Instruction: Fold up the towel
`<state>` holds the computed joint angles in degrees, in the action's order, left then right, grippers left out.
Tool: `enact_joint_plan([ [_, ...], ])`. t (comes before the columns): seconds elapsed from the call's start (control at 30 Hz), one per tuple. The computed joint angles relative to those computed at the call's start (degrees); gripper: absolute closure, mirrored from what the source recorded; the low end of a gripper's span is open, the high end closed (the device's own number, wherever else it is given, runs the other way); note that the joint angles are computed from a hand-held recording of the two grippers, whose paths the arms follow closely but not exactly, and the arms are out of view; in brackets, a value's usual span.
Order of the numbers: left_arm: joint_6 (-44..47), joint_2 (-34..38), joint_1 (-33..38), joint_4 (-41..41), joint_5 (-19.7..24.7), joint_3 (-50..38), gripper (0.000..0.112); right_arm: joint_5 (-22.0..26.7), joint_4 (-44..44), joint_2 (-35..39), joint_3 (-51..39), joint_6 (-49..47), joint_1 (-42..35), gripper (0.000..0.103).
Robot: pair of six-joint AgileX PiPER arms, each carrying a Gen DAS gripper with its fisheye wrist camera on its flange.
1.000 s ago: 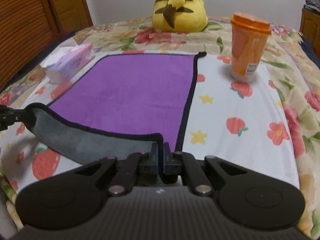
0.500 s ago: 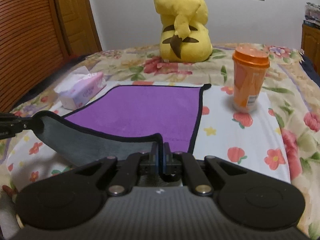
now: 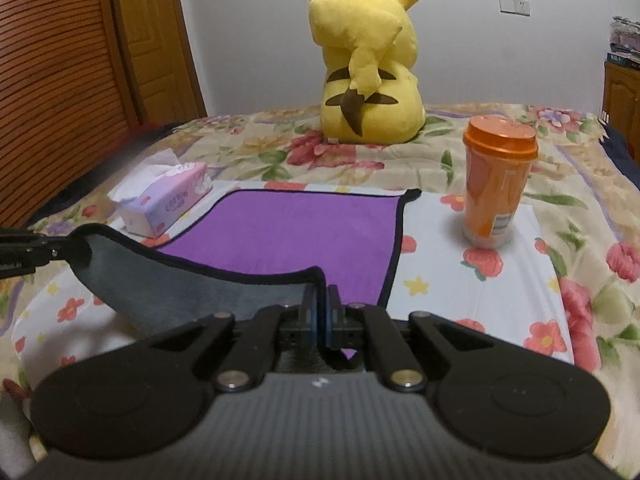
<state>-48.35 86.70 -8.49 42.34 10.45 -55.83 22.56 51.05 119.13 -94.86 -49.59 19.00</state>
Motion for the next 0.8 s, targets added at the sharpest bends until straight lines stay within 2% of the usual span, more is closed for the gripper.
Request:
enact_joint_plan([
  [0.17, -4.27, 1.14, 0.35, 4.70, -0.70, -0.79, 0.104, -0.44, 1.52, 0.49, -0.53, -1.71, -0.21, 0.099],
  [0.8, -1.94, 5.86, 2.37, 2.87, -2.71, -4.34, 0.104, 0.49, -1.75, 5.02, -6.63, -0.11, -0.66, 0.099],
])
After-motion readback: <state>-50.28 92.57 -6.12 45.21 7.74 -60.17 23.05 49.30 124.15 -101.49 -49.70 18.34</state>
